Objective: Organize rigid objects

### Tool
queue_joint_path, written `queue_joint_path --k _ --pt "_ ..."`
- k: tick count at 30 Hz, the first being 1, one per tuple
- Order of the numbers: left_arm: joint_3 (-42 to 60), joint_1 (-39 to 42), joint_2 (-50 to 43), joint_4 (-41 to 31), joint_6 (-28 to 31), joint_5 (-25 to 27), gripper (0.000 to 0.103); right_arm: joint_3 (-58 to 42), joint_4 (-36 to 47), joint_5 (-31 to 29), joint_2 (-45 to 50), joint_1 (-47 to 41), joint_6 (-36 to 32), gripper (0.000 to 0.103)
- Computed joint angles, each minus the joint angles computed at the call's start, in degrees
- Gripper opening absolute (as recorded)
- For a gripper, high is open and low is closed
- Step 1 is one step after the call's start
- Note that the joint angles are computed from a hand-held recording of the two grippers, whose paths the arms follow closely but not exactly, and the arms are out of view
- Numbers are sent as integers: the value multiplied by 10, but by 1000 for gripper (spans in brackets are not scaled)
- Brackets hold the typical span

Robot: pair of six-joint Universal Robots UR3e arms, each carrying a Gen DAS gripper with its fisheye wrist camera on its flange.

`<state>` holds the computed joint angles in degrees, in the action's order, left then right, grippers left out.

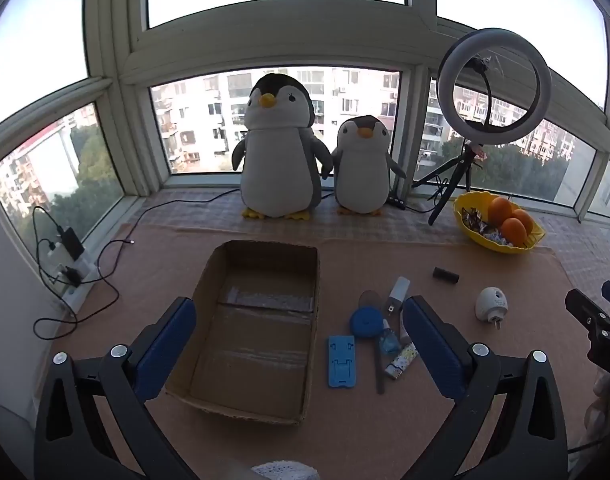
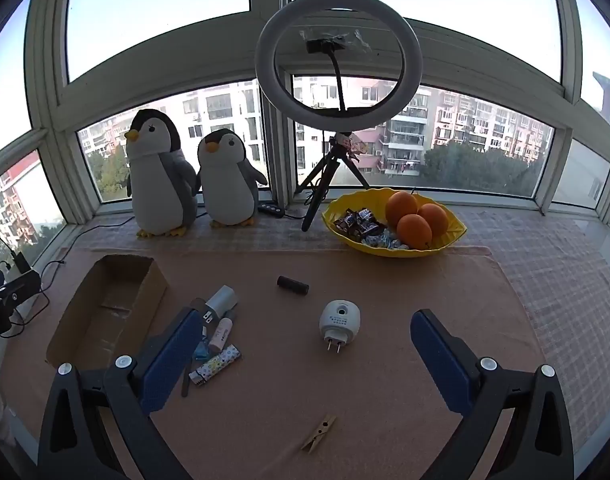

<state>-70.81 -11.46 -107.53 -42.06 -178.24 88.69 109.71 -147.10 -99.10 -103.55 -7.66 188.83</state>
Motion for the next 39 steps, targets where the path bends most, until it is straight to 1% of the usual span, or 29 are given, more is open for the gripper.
queue_joint_path --k 3,4,6,8,9,12,13,14,20,39 --pt "-1 3 3 4 2 1 103 -2 3 -1 2 1 1 102" --pt "-14 2 8 16 3 4 103 -3 3 -3 2 2 1 102" --pt "-22 -7 5 28 4 17 103 -1 -1 -3 2 2 1 102" --pt "-4 -13 -4 14 0 25 103 2 -2 3 -2 -3 1 102" --pt "16 -5 -11 -4 1 16 103 3 -2 4 -2 -4 1 102" --pt "-12 -9 2 20 -1 17 103 19 -10 9 -9 -10 1 102" --pt "-13 -9 2 20 -1 17 103 23 -11 11 -12 -13 1 102" --pt "-14 -10 2 21 -1 17 103 5 0 0 -1 -2 8 102" --pt "-13 -9 3 19 -1 14 103 1 10 3 -1 -6 11 102" --pt "-10 -8 3 15 0 13 103 4 3 1 1 -5 6 102"
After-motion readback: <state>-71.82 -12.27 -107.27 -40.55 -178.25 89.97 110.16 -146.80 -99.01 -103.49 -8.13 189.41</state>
